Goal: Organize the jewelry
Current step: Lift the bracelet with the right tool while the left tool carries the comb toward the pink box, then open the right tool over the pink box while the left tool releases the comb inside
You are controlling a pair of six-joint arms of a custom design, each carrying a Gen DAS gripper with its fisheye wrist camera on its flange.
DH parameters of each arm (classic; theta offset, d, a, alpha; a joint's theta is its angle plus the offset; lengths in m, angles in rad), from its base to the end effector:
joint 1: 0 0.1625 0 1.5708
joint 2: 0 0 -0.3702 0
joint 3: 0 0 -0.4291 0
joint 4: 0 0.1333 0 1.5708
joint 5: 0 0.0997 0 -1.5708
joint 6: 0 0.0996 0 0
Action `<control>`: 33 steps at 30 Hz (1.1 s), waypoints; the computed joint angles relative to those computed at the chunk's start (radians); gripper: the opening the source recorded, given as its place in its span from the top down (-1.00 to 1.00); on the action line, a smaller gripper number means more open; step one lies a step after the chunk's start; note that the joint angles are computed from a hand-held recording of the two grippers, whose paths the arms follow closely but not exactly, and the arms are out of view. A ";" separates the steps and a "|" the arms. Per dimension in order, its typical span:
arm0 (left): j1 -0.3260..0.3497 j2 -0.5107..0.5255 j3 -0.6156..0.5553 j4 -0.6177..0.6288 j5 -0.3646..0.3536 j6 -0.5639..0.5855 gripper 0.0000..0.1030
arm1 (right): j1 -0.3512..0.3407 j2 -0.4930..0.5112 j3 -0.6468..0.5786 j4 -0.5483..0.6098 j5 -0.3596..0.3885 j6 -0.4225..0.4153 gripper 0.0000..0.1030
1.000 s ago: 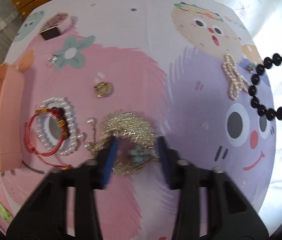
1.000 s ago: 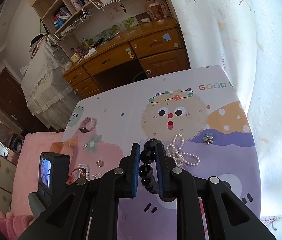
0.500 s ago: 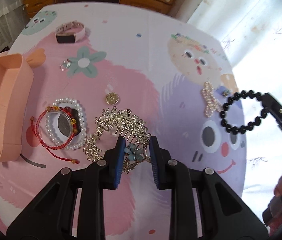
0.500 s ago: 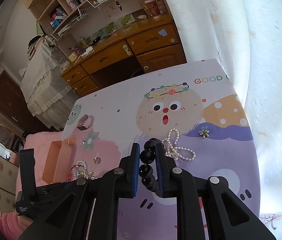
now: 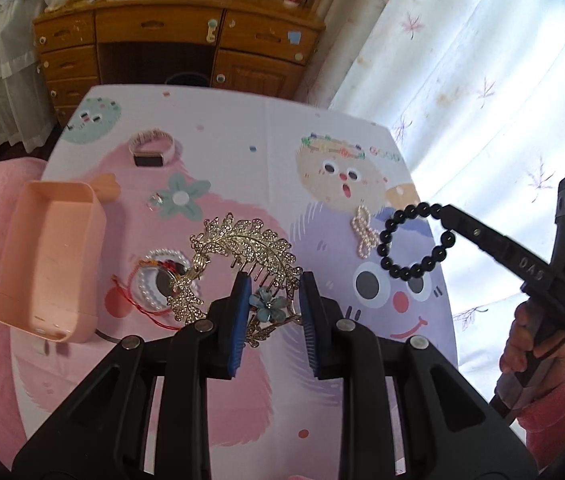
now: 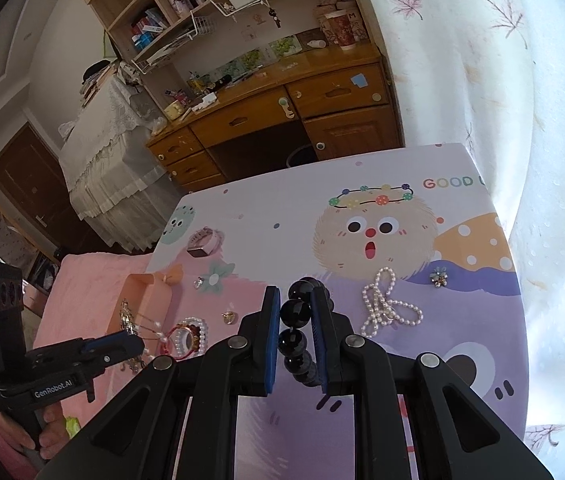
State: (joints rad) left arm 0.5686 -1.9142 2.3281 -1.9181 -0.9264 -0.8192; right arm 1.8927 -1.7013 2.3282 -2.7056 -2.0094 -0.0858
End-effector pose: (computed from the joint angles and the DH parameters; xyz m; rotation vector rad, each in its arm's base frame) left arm -0.2014 -0.3579 0.2524 0.2687 2.6097 -0.6382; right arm 0.2225 -0.3794 0.2475 0.3892 -2.6453 0.7581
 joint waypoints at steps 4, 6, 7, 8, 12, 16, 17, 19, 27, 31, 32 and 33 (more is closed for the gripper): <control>-0.026 -0.079 -0.027 0.118 0.040 0.003 0.59 | 0.087 0.044 -0.015 -0.015 -0.023 0.042 0.71; -0.032 -0.134 -0.036 0.179 0.054 0.009 0.59 | 0.140 0.075 -0.024 -0.028 -0.042 0.077 0.71; -0.030 -0.162 -0.040 0.206 0.056 0.018 0.59 | 0.169 0.095 -0.031 -0.034 -0.057 0.098 0.71; -0.028 -0.189 -0.044 0.233 0.055 0.023 0.58 | 0.196 0.115 -0.040 -0.036 -0.070 0.124 0.71; 0.007 -0.279 -0.065 0.329 0.068 0.068 0.58 | 0.297 0.217 -0.079 -0.054 -0.090 0.226 0.71; 0.076 -0.334 -0.087 0.371 0.054 0.165 0.58 | 0.395 0.358 -0.133 -0.089 -0.112 0.320 0.71; 0.095 -0.351 -0.092 0.374 0.051 0.201 0.58 | 0.417 0.394 -0.148 -0.100 -0.114 0.341 0.71; 0.128 -0.370 -0.100 0.368 0.049 0.263 0.58 | 0.455 0.468 -0.185 -0.111 -0.112 0.379 0.71; 0.299 -0.362 -0.156 0.304 -0.031 0.492 0.50 | 0.566 0.744 -0.374 -0.126 -0.100 0.439 0.71; 0.350 -0.347 -0.179 0.293 -0.036 0.520 -0.12 | 0.601 0.833 -0.457 -0.110 -0.115 0.454 0.71; 0.361 -0.351 -0.182 0.284 -0.044 0.527 -0.13 | 0.607 0.848 -0.471 -0.104 -0.117 0.459 0.71; 0.373 -0.350 -0.188 0.281 -0.052 0.532 -0.15 | 0.615 0.863 -0.490 -0.092 -0.120 0.471 0.71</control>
State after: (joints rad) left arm 0.9413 -2.2645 2.1400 -1.6367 -0.9781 -0.2877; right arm 2.5081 -0.8378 1.8384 -2.7971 -2.1298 0.3847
